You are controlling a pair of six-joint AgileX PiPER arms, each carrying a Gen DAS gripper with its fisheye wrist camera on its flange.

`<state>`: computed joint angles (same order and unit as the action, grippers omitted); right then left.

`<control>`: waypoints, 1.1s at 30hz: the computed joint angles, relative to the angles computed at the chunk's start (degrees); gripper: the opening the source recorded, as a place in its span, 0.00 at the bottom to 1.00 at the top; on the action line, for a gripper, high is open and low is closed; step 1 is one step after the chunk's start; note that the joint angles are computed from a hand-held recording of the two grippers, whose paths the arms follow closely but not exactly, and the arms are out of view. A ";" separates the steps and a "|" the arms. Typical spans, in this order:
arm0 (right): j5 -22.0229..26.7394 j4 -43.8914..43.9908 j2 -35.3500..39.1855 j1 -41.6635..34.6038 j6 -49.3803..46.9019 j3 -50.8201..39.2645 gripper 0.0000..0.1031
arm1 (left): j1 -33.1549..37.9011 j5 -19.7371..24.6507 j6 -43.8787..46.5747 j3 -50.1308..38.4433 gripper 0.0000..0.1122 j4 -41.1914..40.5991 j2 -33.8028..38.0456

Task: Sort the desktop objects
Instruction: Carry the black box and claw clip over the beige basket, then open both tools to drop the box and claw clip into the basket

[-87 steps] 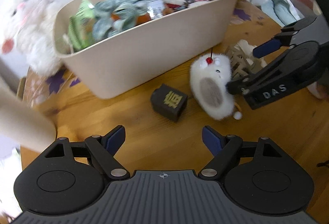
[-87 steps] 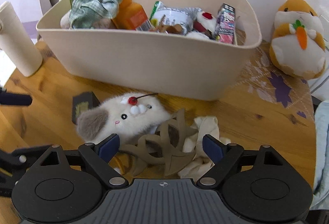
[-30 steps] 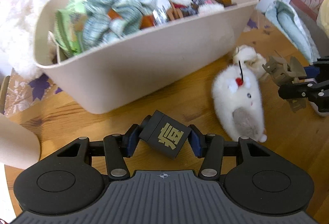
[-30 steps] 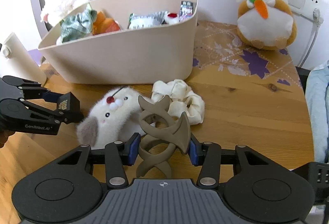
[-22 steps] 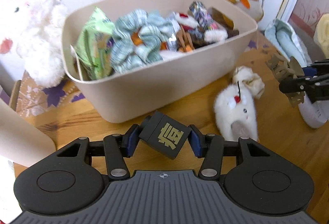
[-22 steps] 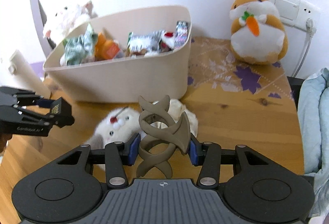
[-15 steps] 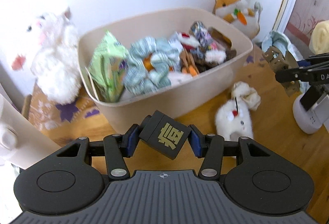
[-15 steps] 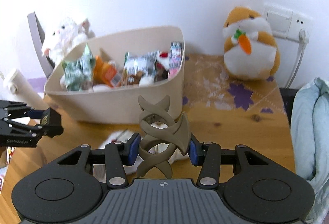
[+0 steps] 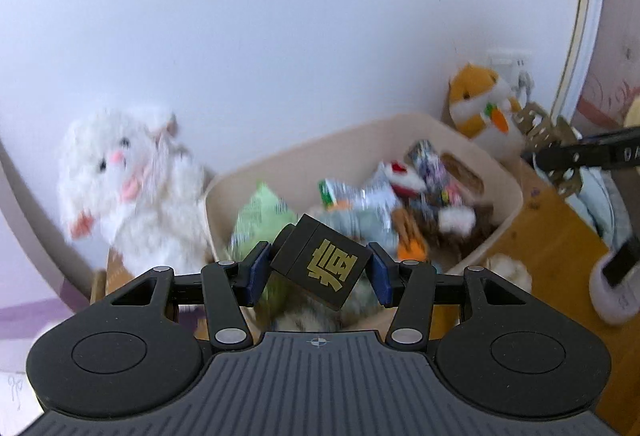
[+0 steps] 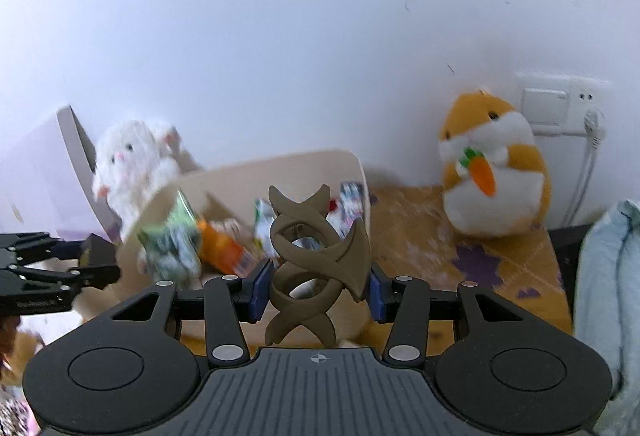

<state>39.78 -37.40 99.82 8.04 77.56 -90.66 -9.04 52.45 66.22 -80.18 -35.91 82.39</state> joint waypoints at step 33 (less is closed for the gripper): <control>19.73 17.43 29.32 -4.94 -34.10 -41.80 0.43 | -25.18 -15.21 -44.24 -5.05 0.62 40.15 12.44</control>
<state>59.52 -19.97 129.14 3.11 43.46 -132.45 -34.22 37.25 21.98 -85.24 4.24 94.83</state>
